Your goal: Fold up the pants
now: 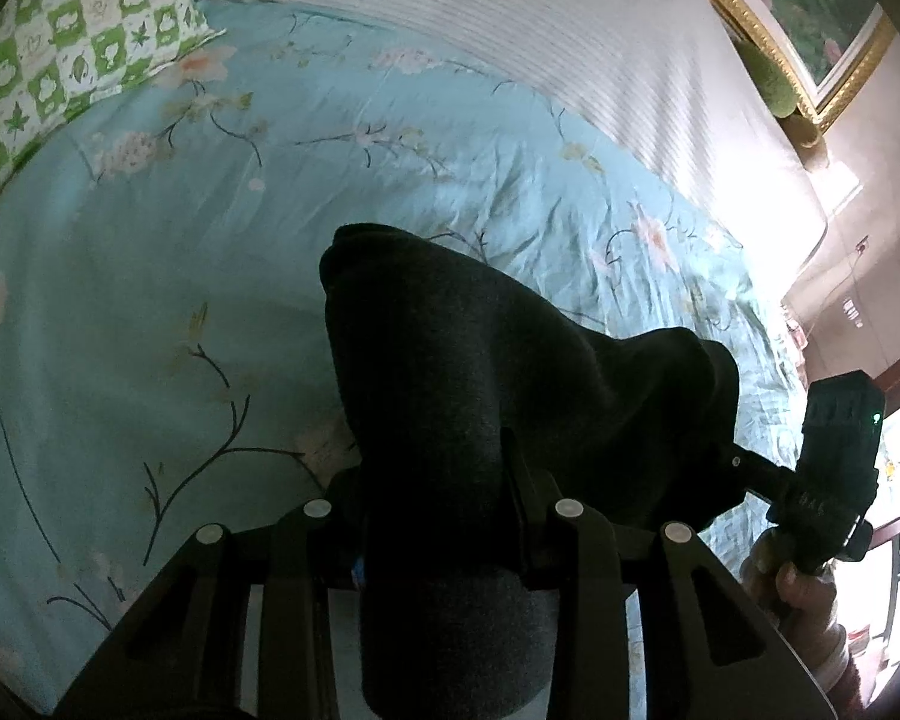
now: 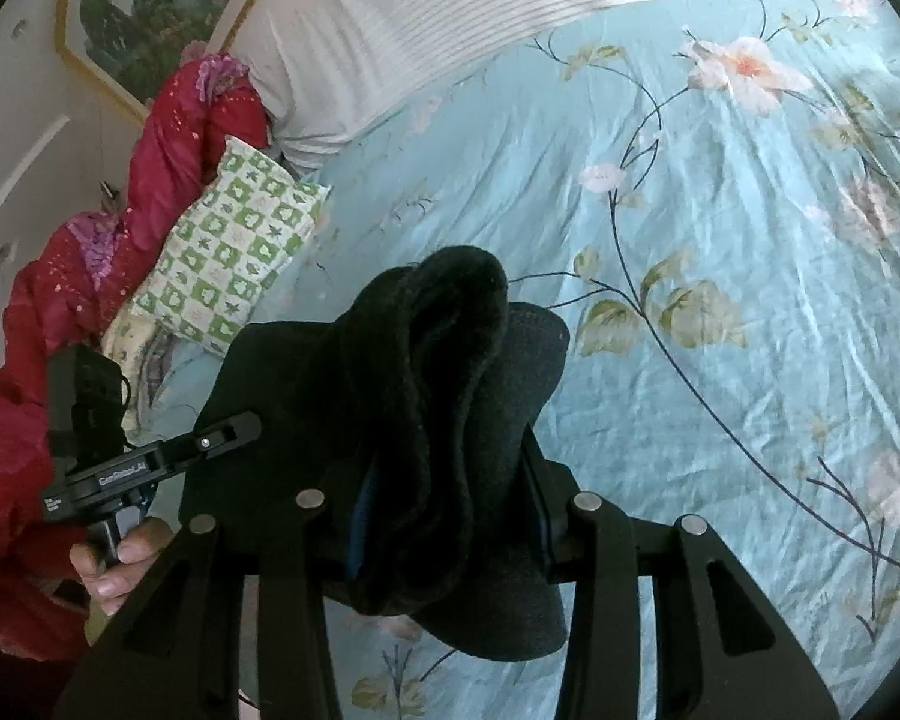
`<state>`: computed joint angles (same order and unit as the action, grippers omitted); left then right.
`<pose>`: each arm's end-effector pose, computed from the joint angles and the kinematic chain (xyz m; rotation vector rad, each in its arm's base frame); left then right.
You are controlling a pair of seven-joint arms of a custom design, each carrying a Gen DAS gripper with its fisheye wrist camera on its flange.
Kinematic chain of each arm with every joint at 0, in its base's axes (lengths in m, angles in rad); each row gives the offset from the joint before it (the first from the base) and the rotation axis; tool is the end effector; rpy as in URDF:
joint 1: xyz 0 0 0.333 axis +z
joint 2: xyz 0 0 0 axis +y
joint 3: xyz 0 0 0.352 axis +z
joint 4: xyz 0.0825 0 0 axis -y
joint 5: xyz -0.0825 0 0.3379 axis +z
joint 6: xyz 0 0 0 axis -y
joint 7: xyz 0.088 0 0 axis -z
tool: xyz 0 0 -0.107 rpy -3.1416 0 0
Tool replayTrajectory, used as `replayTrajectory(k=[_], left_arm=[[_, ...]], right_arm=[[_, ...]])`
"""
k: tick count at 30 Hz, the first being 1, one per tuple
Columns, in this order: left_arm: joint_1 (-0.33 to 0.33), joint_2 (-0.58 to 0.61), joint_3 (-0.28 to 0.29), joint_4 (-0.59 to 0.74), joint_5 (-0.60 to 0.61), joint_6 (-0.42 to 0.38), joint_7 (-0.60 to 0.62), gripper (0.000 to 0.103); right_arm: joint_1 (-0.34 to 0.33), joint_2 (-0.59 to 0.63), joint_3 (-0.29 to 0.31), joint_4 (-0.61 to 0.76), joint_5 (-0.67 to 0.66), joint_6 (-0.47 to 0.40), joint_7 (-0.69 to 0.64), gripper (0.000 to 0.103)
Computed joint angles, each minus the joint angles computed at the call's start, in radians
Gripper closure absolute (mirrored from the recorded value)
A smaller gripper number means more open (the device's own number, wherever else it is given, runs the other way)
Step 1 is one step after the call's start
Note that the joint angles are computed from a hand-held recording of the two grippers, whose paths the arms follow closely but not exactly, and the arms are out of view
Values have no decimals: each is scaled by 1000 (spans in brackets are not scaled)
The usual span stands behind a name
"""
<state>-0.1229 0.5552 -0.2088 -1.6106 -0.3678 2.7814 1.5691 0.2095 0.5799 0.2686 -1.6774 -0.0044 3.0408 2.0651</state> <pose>0.6887 -0.1854 0.4332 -2.0791 1.9960 -1.0248 0.6512 0.2880 0.4290 -1.5534 1.7450 -0.1516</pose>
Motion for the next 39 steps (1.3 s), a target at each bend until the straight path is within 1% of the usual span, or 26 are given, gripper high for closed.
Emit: replayTrajectory(k=[1, 4, 5, 7, 10, 12, 14, 16, 17, 19, 24, 27, 29, 30, 32, 33, 35, 36, 37, 39], left_arm=[[-4, 0, 6, -3, 6, 1, -5, 65], [-26, 0, 32, -11, 33, 7, -34, 57], [-28, 1, 36, -15, 40, 7, -40, 53], [-12, 1, 20, -27, 30, 18, -32, 48], [4, 0, 4, -41, 14, 39, -17, 44], [-1, 1, 12, -42, 18, 38, -22, 42], [-10, -2, 22, -47, 27, 41, -32, 42], [-22, -9, 36, -53, 42, 45, -47, 42], [-32, -12, 47, -57, 55, 47, -58, 42], [-47, -21, 63, -67, 76, 50, -80, 42], [-75, -29, 94, -81, 133, 49, -129, 37], [-76, -34, 96, -87, 151, 45, -149, 37], [-78, -48, 99, -103, 163, 54, -156, 36], [-85, -57, 107, -116, 174, 59, -166, 34], [-101, -80, 124, -147, 197, 72, -193, 29], [-105, -90, 128, -162, 205, 80, -204, 28], [-117, -115, 138, -202, 222, 107, -228, 28], [-134, -131, 155, -227, 242, 121, -251, 28], [-147, -142, 168, -245, 261, 133, -269, 26], [-180, -164, 202, -278, 310, 154, -312, 22]], right_arm=[[-5, 2, 5, 0, 3, -2, -2, 60], [0, 4, -7, -3, 4, -10, 4, 56], [1, 5, -11, -5, 4, -9, 6, 52], [-5, 3, -11, -27, 9, 12, 13, 50], [-51, 6, 36, -59, 23, 57, 6, 46], [-75, 12, 63, -69, 23, 77, 5, 44], [-86, 11, 76, -77, 19, 87, 12, 44], [-82, 0, 69, -90, 11, 95, 26, 43], [-69, -11, 51, -100, 5, 94, 38, 42], [-64, -29, 38, -120, -5, 94, 52, 42], [-48, -51, 9, -160, -25, 123, 94, 42], [-42, -51, 0, -160, -40, 122, 115, 42], [-22, -60, -22, -161, -52, 116, 133, 42], [-4, -68, -41, -162, -61, 110, 142, 42], [32, -83, -78, -167, -78, 105, 160, 42], [56, -94, -104, -174, -90, 107, 172, 42], [124, -116, -178, -186, -122, 106, 205, 42], [150, -122, -206, -189, -138, 106, 219, 40], [200, -133, -260, -194, -165, 103, 241, 38], [286, -147, -355, -200, -224, 96, 286, 31]])
